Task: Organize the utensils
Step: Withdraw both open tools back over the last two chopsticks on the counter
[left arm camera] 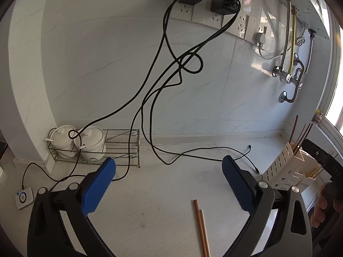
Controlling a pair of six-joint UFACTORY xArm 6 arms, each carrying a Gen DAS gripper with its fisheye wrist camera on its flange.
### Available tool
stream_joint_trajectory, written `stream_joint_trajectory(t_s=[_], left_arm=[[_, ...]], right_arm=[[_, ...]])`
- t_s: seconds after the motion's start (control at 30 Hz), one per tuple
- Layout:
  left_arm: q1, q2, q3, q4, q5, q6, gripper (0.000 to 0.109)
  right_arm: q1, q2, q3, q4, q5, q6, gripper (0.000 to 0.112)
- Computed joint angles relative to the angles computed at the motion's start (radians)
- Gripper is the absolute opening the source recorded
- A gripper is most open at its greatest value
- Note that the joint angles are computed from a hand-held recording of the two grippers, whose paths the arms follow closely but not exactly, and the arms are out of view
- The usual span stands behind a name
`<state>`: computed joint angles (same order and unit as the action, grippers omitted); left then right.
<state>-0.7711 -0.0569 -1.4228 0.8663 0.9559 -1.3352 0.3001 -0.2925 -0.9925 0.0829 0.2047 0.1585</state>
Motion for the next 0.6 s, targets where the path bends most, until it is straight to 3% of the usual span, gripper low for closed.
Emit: stream_joint_trajectory(t_s=[0.3, 0.6], left_arm=[[0.007, -0.022, 0.028, -0.03, 0.009, -0.003, 0.098], [0.007, 0.009, 0.047, -0.175, -0.025, 0.08, 0.098]], right_arm=[[0.026, 0.019, -0.015, -0.041, 0.035, 0.029, 0.095], [0.046, 0.019, 0.019, -0.064, 0.089, 0.066, 0.095]])
